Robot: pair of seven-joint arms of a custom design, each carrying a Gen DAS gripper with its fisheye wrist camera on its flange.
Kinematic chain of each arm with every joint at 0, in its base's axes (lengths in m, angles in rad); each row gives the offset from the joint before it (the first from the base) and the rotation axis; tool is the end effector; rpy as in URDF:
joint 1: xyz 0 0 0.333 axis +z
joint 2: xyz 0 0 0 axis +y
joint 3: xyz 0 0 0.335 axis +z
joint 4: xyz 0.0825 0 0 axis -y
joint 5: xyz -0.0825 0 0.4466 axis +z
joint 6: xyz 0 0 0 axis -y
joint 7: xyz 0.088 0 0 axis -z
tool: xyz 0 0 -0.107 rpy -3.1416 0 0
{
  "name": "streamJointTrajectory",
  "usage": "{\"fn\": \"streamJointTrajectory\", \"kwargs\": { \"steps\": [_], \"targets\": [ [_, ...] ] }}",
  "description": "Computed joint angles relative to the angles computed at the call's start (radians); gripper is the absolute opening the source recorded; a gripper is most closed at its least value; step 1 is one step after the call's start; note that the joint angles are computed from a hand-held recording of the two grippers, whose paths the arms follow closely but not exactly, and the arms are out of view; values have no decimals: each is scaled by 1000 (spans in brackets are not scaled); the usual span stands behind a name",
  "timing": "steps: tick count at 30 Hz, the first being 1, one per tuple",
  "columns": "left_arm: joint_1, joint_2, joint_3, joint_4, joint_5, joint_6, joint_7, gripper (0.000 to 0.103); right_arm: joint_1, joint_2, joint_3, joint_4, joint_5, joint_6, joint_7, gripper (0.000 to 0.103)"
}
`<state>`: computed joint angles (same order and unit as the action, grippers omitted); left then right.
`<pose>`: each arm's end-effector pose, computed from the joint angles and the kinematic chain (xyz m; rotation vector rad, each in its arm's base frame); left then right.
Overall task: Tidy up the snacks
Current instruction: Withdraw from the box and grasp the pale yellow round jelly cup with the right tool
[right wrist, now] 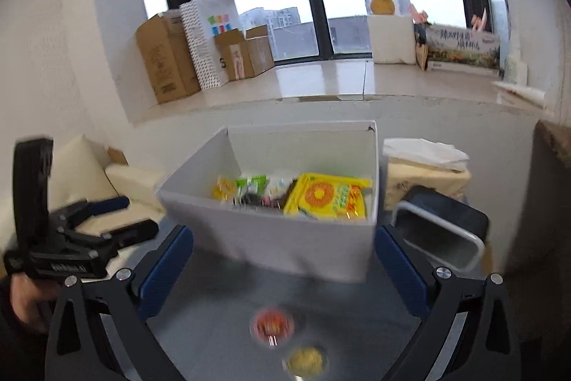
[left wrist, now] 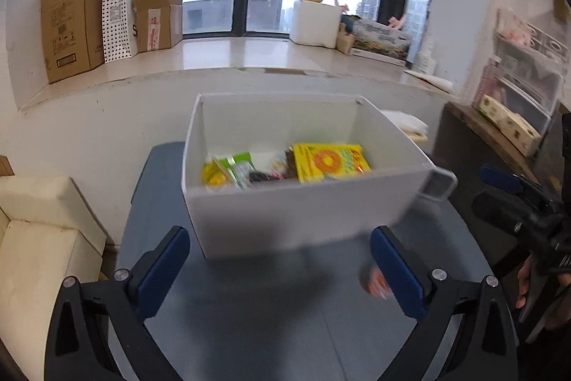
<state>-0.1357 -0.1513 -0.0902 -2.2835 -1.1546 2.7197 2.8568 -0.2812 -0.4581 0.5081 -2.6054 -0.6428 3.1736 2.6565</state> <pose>0.5667 -0.0970 0.4501 -1.2487 2.2771 -1.1586 0.4572 0.1698 0.4606 -1.4864 1.7050 -0.7390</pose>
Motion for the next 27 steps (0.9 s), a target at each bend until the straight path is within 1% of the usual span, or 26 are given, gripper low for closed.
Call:
{"fn": "streamJointTrajectory", "kwargs": {
  "steps": [2,4,5,8,10,12,13,15,19,20,22,24,27],
  "targets": [
    [-7,-56,7,-66,-31,-16,39,103,39,-58,3,-50,6,-33,8,103],
    [-16,-107,21,-125,-59,-37,62,103,85,-99,-5,-99,18,-45,32,103],
    [-20,-129,25,-150,-62,-41,64,103,119,-120,-9,-123,28,-70,43,103],
    [-34,-200,47,-229,-86,-60,89,103,167,-166,8,-169,35,-126,108,103],
    [-38,-234,53,-266,-76,-59,79,103,211,-169,-14,-188,43,-140,145,103],
    [-34,-261,74,-290,-43,-119,42,103,239,-170,-23,-206,47,-150,185,103],
    [-35,-270,79,-299,-40,-124,42,103,249,-168,-25,-208,43,-162,198,103],
    [-34,-289,76,-321,-26,-102,37,103,260,-167,-28,-211,28,-177,226,103],
    [-36,-292,92,-329,-13,-102,20,103,275,-142,-53,-201,-3,-206,263,103],
    [-36,-293,95,-332,-12,-102,19,103,281,-124,-65,-192,-9,-221,264,103],
    [-35,-285,96,-331,-4,-101,12,103,285,-86,-69,-165,-24,-289,282,103],
    [-34,-283,94,-335,2,-93,5,103,280,-49,-79,-151,-60,-286,303,103],
    [-36,-278,93,-342,9,-77,10,103,254,4,-83,-126,-131,-269,363,103]
  ]
}}
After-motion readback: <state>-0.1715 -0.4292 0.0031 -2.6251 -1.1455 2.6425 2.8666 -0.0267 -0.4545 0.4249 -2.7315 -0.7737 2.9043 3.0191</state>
